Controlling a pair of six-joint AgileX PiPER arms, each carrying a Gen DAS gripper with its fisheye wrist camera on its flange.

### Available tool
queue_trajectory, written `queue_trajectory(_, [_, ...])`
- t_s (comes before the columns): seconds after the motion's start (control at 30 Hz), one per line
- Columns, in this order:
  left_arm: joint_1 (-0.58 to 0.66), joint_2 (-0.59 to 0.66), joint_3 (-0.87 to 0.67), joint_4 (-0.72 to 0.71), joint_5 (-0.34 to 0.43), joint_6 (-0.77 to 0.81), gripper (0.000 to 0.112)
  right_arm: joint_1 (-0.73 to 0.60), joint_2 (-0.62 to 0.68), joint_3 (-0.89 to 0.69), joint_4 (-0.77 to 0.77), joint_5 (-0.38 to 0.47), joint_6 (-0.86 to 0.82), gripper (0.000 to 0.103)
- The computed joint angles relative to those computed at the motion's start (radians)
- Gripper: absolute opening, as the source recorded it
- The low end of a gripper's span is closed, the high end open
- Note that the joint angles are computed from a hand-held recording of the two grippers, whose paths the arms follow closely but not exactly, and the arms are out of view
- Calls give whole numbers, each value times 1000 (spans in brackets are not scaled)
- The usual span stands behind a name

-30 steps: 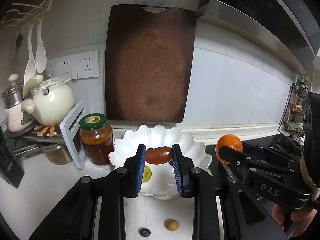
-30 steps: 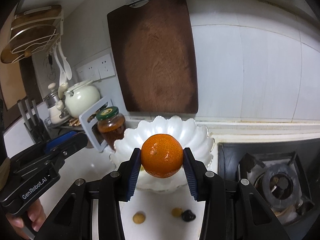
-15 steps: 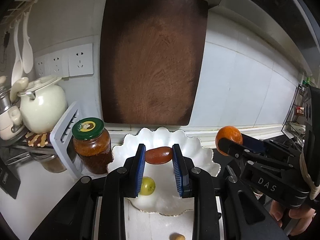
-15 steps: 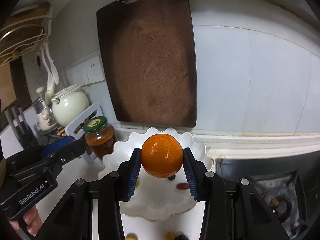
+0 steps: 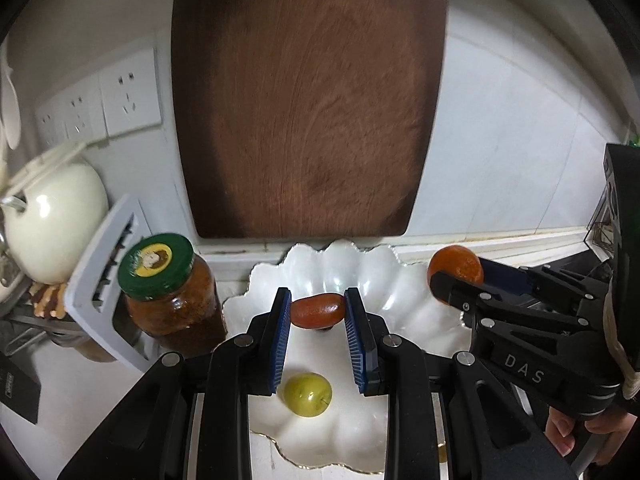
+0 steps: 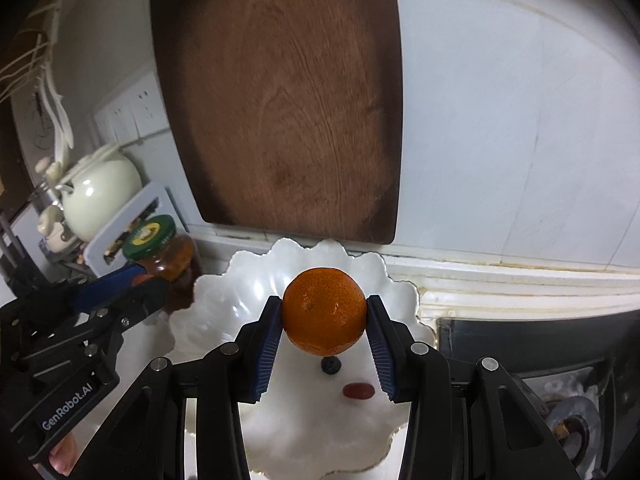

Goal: Organize fruits
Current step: 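Carry the orange in the right tool while the left tool carries the date over the bowl, then open the right tool to drop the orange while the left tool releases the date into the bowl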

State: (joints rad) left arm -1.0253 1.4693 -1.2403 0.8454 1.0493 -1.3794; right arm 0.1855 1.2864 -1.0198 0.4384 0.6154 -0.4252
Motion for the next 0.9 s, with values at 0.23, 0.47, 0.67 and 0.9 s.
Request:
queue_trajectory(0.23, [109,49,-7,-98,-80,90,27,50,144,-88,-133,0,112,43])
queue_trajectory(0.47, [178,116,-23,-163,-118,162,27,59,257,-136,-178,11,151,43])
queue_trajectory(0.67, [224,154,-14,-227,-170,207,27,53,316,-161,-173,29,152,43])
queue_trajectory(0.9, [259,206,-26,-294,-199,253,27,56,368,-197,-190,52,164,43])
